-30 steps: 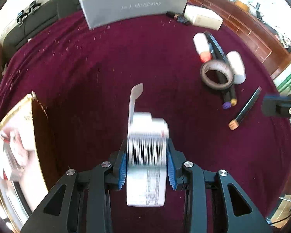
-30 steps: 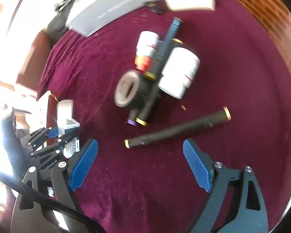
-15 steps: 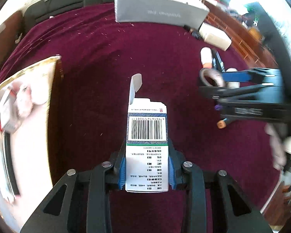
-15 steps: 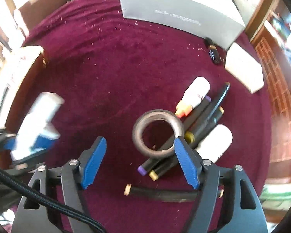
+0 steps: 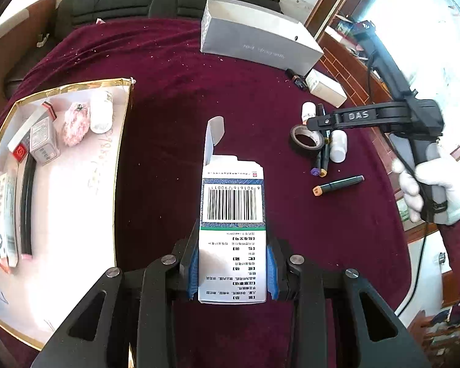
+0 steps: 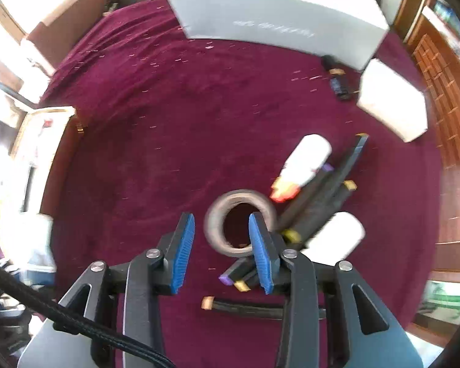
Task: Organize objects
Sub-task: 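Grasp the black tape roll with the right gripper while the left holds the barcode box, then carry the barcode box and tape roll over the tray with both grippers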
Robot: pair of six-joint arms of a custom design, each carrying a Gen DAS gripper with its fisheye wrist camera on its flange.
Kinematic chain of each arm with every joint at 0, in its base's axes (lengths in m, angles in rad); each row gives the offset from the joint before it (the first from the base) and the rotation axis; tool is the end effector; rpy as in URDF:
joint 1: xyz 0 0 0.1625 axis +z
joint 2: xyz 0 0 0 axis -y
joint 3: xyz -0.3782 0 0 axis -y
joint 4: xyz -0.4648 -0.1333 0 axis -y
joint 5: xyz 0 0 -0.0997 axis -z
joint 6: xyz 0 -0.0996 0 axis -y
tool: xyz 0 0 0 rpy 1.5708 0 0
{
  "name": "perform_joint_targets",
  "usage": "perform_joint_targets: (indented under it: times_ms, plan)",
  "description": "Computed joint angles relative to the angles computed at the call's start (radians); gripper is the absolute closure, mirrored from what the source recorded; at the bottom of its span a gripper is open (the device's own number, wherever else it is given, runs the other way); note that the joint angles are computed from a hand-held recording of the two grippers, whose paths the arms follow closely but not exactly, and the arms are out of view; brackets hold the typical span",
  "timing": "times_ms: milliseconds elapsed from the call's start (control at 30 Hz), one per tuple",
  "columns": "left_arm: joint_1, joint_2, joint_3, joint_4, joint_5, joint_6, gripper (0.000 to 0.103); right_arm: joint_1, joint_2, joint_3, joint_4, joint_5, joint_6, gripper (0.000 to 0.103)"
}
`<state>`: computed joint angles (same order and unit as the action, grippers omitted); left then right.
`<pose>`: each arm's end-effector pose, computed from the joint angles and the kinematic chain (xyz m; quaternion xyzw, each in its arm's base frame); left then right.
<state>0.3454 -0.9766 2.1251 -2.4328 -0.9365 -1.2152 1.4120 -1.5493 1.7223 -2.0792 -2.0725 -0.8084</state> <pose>-0.3820 -0.3419 -0.0532 0.0493 0.9402 -0.2433 0.2334 -0.0088 -0.5950 0.4110 0.2655 -0.9184 0.0294 0.2919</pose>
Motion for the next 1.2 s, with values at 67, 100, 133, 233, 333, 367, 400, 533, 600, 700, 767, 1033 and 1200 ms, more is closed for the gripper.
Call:
perform_joint_targets:
  times_ms: [67,100,133,233,333,367,400,533,600,700,767,1033,1200]
  plan:
    - [-0.009,-0.010,0.012,-0.004,-0.002,-0.013,0.074,-0.001,0.002,-0.002,0.019,0.003,0.002,0.067]
    - [-0.012,-0.012,0.014,-0.001,-0.001,-0.018,0.074,0.003,0.000,0.007,0.026,0.003,-0.008,0.067]
    - [-0.015,-0.015,0.021,-0.007,-0.006,-0.025,0.074,0.007,-0.001,0.022,0.012,-0.005,-0.028,0.067]
    - [-0.020,-0.024,0.031,-0.005,-0.019,-0.044,0.074,0.026,0.007,0.093,-0.114,-0.073,-0.130,0.067]
    - [-0.031,-0.039,0.043,0.007,-0.022,-0.069,0.074,0.022,0.051,0.119,-0.213,-0.154,-0.170,0.067]
    - [-0.034,-0.043,0.047,0.013,-0.022,-0.076,0.074,0.016,0.051,0.121,-0.229,-0.136,-0.172,0.067]
    - [-0.037,-0.051,0.054,0.016,-0.022,-0.087,0.074,0.011,0.052,0.114,-0.232,-0.116,-0.163,0.067]
    - [-0.045,-0.072,0.078,0.017,-0.018,-0.116,0.074,0.000,0.055,0.078,-0.165,-0.099,-0.067,0.093]
    - [-0.046,-0.082,0.087,0.010,-0.016,-0.121,0.074,-0.013,0.039,0.063,-0.098,-0.059,-0.015,0.094]
    - [-0.047,-0.098,0.100,0.013,-0.005,-0.124,0.074,-0.030,0.004,0.057,-0.038,0.005,0.034,0.094]
    - [-0.049,-0.110,0.108,0.016,-0.002,-0.133,0.074,-0.040,-0.024,0.059,-0.005,0.042,0.057,0.095]
    - [-0.065,-0.180,0.151,0.058,0.013,-0.180,0.074,-0.063,-0.134,0.069,0.159,0.218,0.140,0.095]
    - [-0.091,-0.271,0.202,0.134,0.026,-0.254,0.074,-0.040,-0.187,0.116,0.202,0.296,0.165,0.095]
